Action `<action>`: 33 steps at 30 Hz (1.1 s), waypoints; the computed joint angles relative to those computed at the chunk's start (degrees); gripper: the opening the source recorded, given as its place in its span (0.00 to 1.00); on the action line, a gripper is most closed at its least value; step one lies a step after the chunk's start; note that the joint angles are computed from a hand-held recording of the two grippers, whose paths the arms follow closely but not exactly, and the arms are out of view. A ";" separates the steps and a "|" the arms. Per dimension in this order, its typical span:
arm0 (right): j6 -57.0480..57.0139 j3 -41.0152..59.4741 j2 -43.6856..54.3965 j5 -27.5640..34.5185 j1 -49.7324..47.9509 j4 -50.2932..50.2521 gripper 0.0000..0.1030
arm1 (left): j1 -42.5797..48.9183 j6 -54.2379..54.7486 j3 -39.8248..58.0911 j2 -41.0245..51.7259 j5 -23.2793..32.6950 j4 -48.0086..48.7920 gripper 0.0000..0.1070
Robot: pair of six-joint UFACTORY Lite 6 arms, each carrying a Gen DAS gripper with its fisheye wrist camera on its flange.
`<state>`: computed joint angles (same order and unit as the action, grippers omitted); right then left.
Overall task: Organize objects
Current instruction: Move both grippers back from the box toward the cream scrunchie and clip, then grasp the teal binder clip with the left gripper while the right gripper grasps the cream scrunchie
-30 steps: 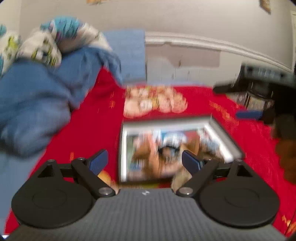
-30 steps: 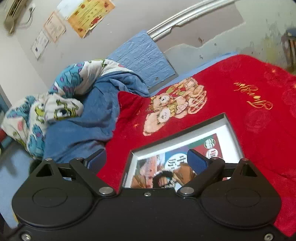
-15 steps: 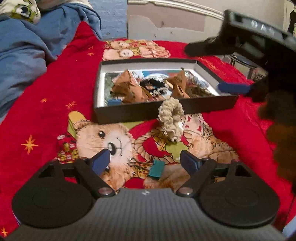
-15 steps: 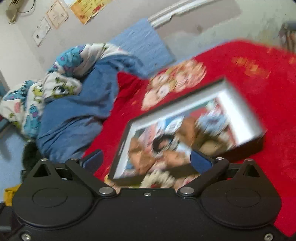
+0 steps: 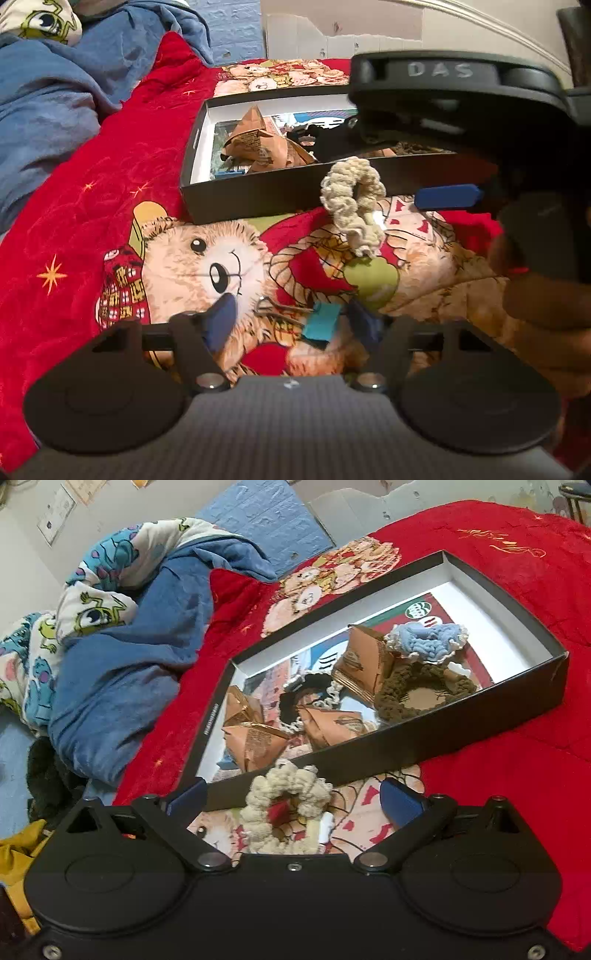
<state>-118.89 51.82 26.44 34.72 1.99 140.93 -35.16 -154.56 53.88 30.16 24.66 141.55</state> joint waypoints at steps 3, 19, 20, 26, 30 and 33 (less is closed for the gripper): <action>-0.07 1.18 0.47 -2.12 0.77 0.54 0.95 | -1.33 2.79 -0.63 -0.85 0.48 -2.48 0.50; -7.60 2.52 1.85 -5.74 5.02 8.04 0.89 | -0.32 10.80 -0.84 -3.44 1.83 -14.68 0.49; -8.56 2.49 1.93 -5.81 5.23 9.16 0.86 | -0.07 11.47 -0.79 -3.61 2.08 -15.75 0.49; -5.55 1.98 2.52 -2.65 4.50 3.26 0.59 | 1.09 14.99 0.97 -2.23 4.32 -21.05 0.49; -14.70 1.94 1.76 -6.59 8.18 10.55 0.51 | 1.83 16.16 3.28 -0.03 4.51 -23.53 0.49; -24.37 1.86 1.38 -9.31 11.08 21.25 0.40 | 1.99 15.53 3.36 -0.13 5.05 -23.56 0.49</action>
<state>-143.26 53.68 27.81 25.41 13.07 162.18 -33.16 -139.03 57.24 30.03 29.72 117.99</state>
